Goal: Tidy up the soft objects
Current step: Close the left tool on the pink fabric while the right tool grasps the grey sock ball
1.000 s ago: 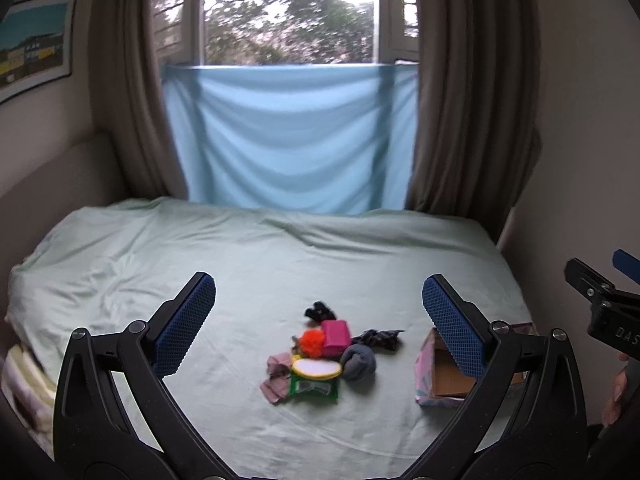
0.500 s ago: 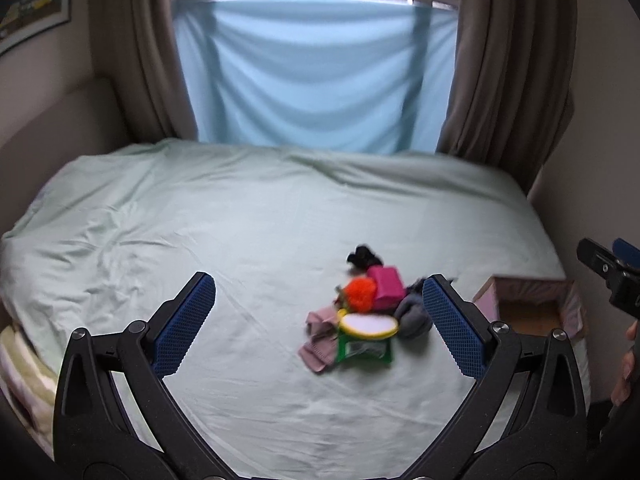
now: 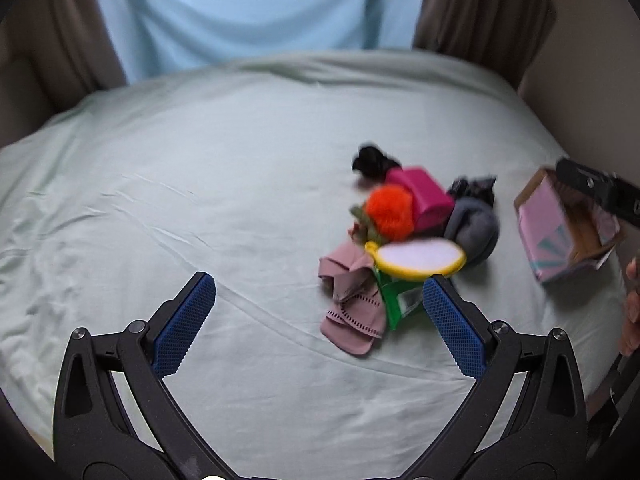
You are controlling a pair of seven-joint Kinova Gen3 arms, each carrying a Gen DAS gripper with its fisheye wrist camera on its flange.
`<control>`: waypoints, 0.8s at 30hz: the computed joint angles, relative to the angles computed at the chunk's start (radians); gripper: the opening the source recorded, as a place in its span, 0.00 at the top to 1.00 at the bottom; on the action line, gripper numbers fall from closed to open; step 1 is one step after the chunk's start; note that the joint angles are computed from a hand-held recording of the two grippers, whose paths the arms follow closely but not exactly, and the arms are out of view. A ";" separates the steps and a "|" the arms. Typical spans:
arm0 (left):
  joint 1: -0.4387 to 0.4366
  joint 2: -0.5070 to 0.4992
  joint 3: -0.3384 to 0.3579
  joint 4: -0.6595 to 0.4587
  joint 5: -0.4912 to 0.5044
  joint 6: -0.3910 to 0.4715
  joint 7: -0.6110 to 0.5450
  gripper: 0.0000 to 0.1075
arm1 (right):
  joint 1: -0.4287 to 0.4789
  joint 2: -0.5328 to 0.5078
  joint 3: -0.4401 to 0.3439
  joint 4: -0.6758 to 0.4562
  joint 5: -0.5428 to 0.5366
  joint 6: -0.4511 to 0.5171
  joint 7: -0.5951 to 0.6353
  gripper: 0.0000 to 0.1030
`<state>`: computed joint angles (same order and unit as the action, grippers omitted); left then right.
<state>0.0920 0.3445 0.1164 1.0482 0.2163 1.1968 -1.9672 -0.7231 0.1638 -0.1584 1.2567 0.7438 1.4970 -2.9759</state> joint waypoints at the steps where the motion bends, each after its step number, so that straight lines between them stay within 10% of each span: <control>1: -0.001 0.019 0.006 0.013 0.005 -0.017 -0.022 0.05 | 0.010 0.006 0.006 0.024 -0.007 -0.026 -0.025 0.00; 18: 0.021 0.247 0.056 0.016 0.032 -0.044 -0.211 0.13 | 0.126 0.138 0.103 0.206 -0.130 -0.312 -0.117 0.06; 24: 0.035 0.293 0.062 -0.028 0.045 0.023 -0.246 0.34 | 0.141 0.137 0.118 0.253 -0.155 -0.378 -0.162 0.16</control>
